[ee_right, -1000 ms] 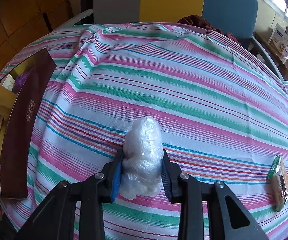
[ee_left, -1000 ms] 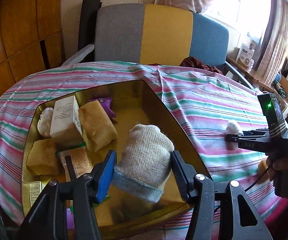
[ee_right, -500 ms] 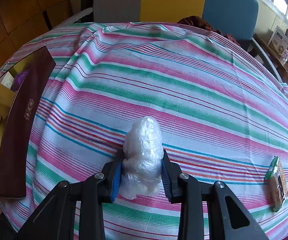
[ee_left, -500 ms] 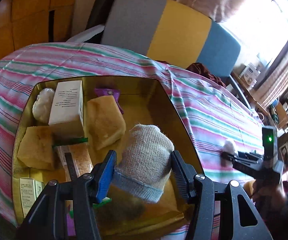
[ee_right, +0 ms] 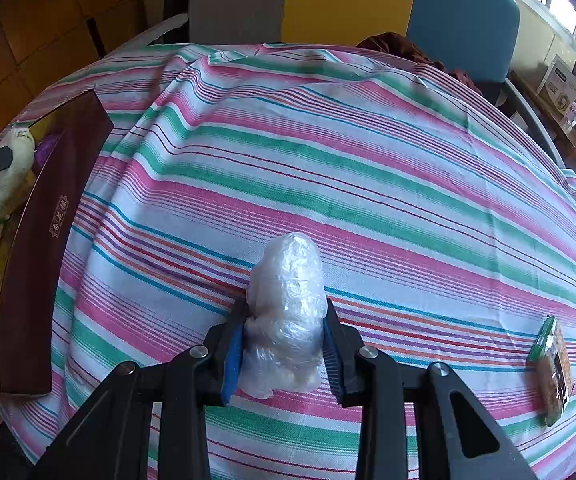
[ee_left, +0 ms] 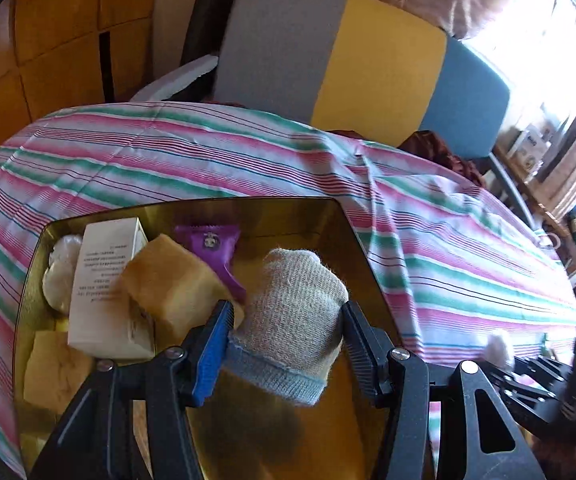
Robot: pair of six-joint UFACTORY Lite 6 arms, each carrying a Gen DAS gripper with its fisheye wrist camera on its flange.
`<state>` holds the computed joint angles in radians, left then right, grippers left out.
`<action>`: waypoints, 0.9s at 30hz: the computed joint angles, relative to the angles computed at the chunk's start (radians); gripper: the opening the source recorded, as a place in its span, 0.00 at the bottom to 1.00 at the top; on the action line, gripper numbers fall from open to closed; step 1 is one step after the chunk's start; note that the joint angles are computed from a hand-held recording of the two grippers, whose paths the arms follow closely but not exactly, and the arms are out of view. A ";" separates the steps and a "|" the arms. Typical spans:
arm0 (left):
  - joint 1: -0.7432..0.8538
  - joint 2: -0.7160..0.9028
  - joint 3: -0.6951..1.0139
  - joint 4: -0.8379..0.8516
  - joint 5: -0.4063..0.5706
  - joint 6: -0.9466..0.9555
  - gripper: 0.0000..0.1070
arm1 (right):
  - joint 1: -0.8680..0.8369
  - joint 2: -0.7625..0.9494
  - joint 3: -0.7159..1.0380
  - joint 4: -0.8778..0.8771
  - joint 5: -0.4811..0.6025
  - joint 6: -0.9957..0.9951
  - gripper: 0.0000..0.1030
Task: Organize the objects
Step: 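Carry the beige sock into the gold box and open the left tool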
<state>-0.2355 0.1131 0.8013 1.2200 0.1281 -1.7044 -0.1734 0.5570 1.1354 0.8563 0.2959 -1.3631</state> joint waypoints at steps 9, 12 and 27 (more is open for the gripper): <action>-0.038 0.197 0.138 0.148 0.104 -0.125 0.53 | 0.002 -0.005 -0.005 0.000 0.000 -0.002 0.33; -0.045 0.234 0.173 0.166 0.125 -0.134 0.54 | 0.001 -0.007 -0.007 0.000 0.000 -0.003 0.33; -0.153 0.058 0.015 0.394 0.270 -0.359 0.62 | 0.004 -0.013 -0.012 -0.002 -0.001 -0.001 0.33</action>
